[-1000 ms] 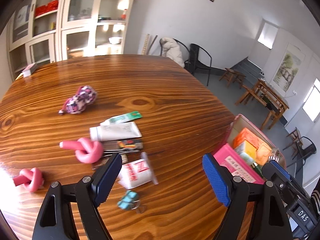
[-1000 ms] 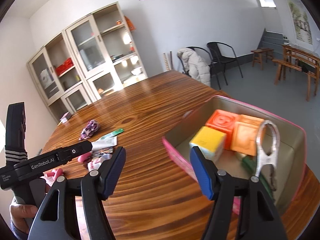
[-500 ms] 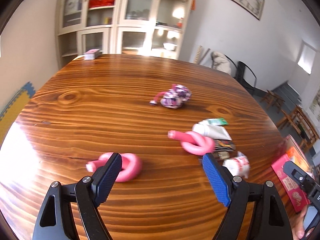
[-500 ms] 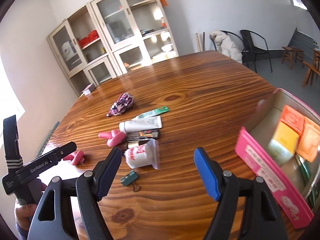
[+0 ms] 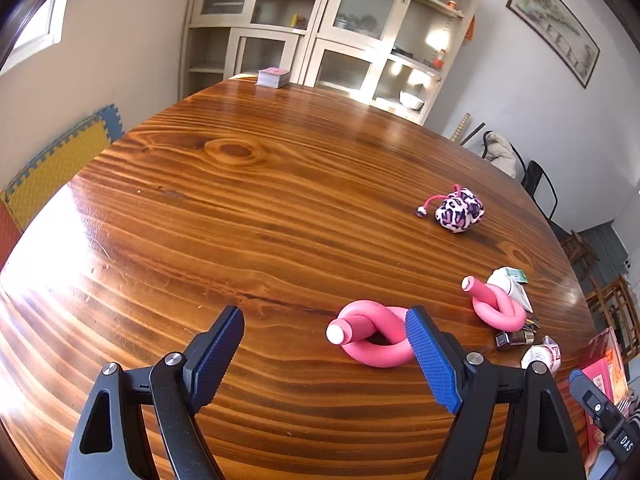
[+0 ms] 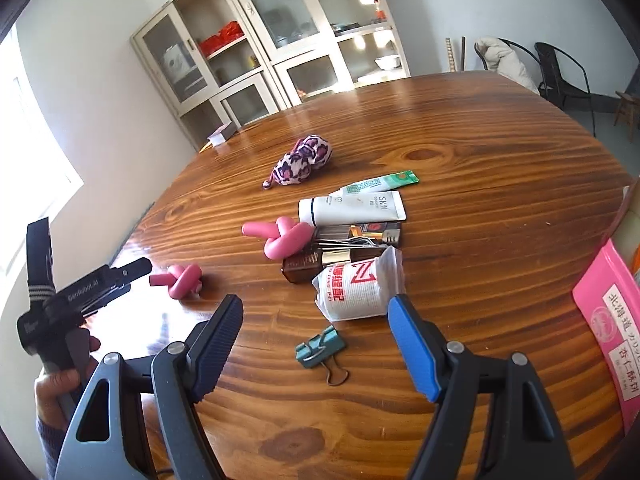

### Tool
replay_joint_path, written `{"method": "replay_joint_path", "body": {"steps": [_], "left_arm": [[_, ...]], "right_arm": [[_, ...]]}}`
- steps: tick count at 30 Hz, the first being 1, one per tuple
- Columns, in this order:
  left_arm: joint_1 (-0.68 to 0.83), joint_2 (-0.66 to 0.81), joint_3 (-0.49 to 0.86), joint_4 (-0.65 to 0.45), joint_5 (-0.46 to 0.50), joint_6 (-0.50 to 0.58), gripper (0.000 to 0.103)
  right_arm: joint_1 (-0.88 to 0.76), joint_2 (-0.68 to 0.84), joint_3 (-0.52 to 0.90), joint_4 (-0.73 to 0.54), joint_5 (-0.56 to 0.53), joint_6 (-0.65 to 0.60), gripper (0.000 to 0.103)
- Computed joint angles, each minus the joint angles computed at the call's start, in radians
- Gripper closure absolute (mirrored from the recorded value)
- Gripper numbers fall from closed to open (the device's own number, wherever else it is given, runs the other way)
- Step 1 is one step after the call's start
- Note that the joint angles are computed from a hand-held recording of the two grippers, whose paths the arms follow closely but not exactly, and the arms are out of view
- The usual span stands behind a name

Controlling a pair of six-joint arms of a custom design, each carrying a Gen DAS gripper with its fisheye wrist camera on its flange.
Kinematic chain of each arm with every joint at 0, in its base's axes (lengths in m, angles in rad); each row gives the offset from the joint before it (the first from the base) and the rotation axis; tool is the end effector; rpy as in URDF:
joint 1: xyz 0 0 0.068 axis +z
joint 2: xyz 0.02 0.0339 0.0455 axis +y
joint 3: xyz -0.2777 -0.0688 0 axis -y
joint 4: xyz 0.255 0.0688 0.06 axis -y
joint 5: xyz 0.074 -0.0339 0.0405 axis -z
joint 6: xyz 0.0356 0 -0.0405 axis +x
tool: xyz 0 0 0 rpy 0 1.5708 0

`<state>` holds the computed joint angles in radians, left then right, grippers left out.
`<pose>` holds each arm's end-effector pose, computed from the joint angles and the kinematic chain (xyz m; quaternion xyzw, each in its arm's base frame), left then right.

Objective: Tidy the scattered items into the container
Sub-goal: 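Move both grippers back over the remaining table items, then grasp the pink foam knot with the left gripper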

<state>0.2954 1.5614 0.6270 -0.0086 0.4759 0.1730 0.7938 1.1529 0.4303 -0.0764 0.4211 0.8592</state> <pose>0.2719 0.0657 0.1363 0.0161 0.9271 -0.1484 0.3439 0.1594 0.1413 0.1673 0.1082 0.9029 0.1396 0.3918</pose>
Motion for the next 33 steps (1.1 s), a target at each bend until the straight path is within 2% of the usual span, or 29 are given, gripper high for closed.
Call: {"method": "replay_joint_path", "body": {"steps": [5,12,19,32,33], "left_arm": [[-0.037,-0.045,-0.053,0.053,-0.003,0.031,0.018],[-0.121,-0.031,-0.064,0.068,-0.053,0.062,0.018],[-0.162,0.043,-0.022,0.053,-0.085,0.041,0.018],[-0.211,0.083,-0.026,0.106,-0.154,0.046,0.019],[-0.212,0.079,-0.031,0.112,-0.158,0.049,0.023]], "right_arm": [[-0.016,-0.054,-0.032,0.009,-0.031,-0.002,0.024],[-0.027,-0.026,-0.027,0.013,-0.07,0.001,0.024],[-0.011,-0.019,-0.02,0.011,-0.059,-0.004,0.024],[0.041,0.039,0.015,-0.012,-0.018,-0.017,0.024],[0.047,0.051,0.021,-0.014,-0.017,-0.022,0.024]]}}
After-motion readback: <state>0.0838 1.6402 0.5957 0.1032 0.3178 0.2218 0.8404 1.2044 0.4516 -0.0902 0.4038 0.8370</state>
